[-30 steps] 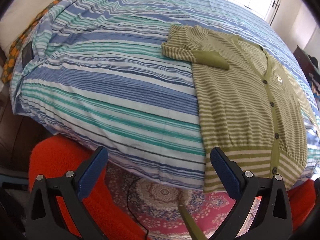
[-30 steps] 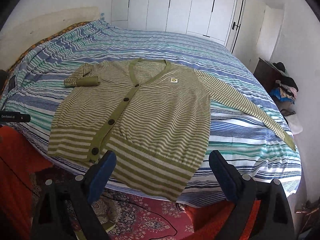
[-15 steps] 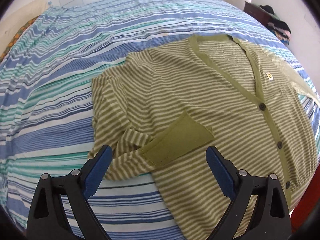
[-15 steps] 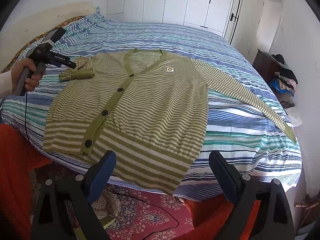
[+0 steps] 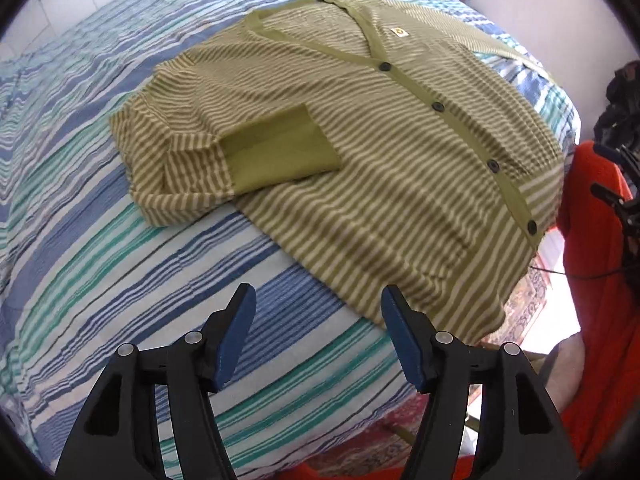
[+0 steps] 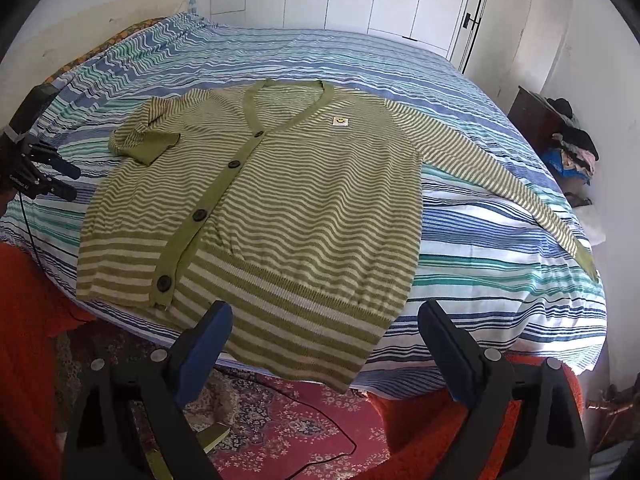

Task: Fold small clothes
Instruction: 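Move the left gripper to the other sleeve cuff and grasp it, then pull the held sleeve outward with the left gripper and release it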

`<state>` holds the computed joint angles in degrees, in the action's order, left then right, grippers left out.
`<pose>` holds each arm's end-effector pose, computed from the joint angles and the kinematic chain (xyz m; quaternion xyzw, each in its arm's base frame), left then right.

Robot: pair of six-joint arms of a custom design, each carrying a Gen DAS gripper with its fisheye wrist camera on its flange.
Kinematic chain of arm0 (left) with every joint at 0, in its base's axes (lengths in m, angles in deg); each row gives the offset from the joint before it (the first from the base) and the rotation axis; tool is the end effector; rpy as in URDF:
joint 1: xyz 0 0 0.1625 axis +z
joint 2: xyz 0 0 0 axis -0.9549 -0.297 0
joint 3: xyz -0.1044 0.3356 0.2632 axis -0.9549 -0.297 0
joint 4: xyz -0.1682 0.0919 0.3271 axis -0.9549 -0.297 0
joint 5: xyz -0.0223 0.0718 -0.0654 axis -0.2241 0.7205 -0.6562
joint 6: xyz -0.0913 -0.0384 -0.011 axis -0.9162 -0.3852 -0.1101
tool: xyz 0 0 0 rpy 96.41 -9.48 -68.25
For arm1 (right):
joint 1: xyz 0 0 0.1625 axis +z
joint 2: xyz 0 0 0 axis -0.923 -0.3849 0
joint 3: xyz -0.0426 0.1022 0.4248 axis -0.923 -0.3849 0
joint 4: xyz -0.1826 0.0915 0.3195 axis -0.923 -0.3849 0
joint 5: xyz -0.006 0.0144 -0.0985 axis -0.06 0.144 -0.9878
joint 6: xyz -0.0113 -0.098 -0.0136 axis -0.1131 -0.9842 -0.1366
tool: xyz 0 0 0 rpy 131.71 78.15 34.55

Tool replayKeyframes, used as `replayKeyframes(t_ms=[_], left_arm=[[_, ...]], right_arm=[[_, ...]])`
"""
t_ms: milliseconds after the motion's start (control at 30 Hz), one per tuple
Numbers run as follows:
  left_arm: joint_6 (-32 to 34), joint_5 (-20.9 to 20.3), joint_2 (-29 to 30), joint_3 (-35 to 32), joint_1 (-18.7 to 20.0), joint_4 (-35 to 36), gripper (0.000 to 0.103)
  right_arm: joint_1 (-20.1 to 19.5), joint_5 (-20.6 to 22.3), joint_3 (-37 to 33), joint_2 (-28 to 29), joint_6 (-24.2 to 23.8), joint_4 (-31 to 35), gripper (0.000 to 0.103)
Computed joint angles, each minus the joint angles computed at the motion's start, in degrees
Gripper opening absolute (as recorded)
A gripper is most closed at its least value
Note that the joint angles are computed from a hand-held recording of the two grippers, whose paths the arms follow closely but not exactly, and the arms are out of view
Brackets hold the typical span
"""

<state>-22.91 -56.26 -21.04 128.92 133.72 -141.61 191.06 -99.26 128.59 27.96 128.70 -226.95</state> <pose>-0.1322 -0.6013 0.2009 0.5300 0.8169 0.0739 0.2152 0.2404 -0.2892 0.0799 -0.0766 -0.8120 0.3345 0.4722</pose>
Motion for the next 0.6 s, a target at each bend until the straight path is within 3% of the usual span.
replayKeyframes(t_ms=[167,233,300,367,400,500,600], left_arm=[[-2.82,-0.65,5.78,-0.20,-2.89,-10.33,0.068],[0.18,2.78,8.80,1.60,-4.47,-13.86,0.068],[1.41,8.97,12.26,2.51,-5.41,-16.60,0.066],[-3.43,10.71,14.40,-0.71,-4.39,-11.59,0.028],[-7.49,8.46,14.48,-3.36,-3.26,-7.57,0.006],[-12.77,-0.73,11.38,-8.01,-0.43,-5.51,0.004],[-17.89,-4.60,7.89,-13.09,2.34,-7.86,0.004]], right_arm=[[0.03,0.16,-0.58,0.80,-1.87,-1.49,0.093],[0.51,-0.19,-0.62,0.73,-1.24,-0.70,0.093],[0.89,-0.43,-0.38,0.27,0.22,0.54,0.093],[1.19,-0.64,0.27,-0.40,1.88,1.23,0.093],[1.31,-0.76,0.58,-0.83,2.97,1.84,0.093],[1.49,-1.06,1.58,-1.81,5.55,2.71,0.093],[1.02,-0.81,1.95,-2.38,5.94,2.72,0.093]])
